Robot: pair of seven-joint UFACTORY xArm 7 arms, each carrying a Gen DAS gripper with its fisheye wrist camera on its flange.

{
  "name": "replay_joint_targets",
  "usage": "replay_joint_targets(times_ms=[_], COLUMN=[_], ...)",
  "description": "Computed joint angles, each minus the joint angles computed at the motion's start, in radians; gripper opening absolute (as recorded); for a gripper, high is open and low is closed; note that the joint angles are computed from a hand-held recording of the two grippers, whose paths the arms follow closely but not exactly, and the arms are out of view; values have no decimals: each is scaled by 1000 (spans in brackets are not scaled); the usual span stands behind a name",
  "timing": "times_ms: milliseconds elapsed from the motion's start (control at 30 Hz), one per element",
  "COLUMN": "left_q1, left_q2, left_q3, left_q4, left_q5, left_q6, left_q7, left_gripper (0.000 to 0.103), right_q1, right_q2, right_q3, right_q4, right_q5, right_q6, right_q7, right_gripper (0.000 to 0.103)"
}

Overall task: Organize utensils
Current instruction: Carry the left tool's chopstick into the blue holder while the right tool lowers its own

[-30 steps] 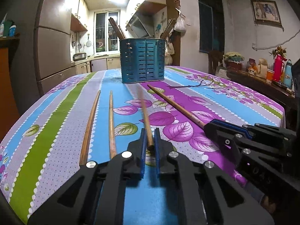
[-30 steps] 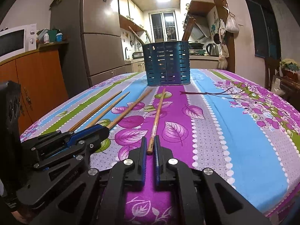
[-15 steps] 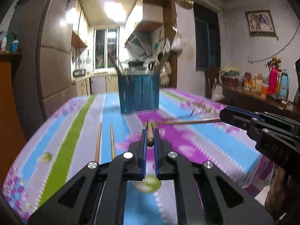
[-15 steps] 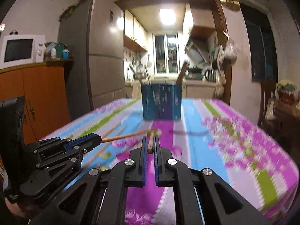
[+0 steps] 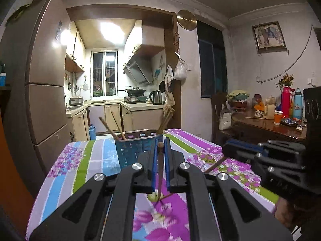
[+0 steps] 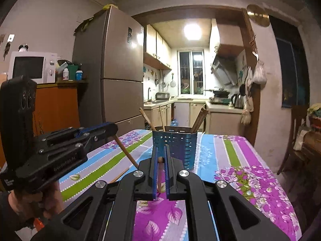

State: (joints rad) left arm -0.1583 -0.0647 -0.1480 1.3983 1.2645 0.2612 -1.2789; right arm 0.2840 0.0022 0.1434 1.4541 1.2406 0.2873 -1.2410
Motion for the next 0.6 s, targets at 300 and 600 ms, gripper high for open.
replay_joint_targets(times_ms=[300, 600], left_q1=[-58, -69], left_q2=[92, 95], left_q3=[43, 61], left_q4=[133, 193], left_q5=[-193, -261], left_q6=[41, 97], left_q7=[216, 291], left_gripper=[5, 5], right_q1=[-39, -80], right_q2=[120, 193], right_q3=[26, 53], right_q4=[183, 386], right_q5=[-318, -491], right_q6=[94, 196], right_q7=[260, 441], right_gripper=[7, 7])
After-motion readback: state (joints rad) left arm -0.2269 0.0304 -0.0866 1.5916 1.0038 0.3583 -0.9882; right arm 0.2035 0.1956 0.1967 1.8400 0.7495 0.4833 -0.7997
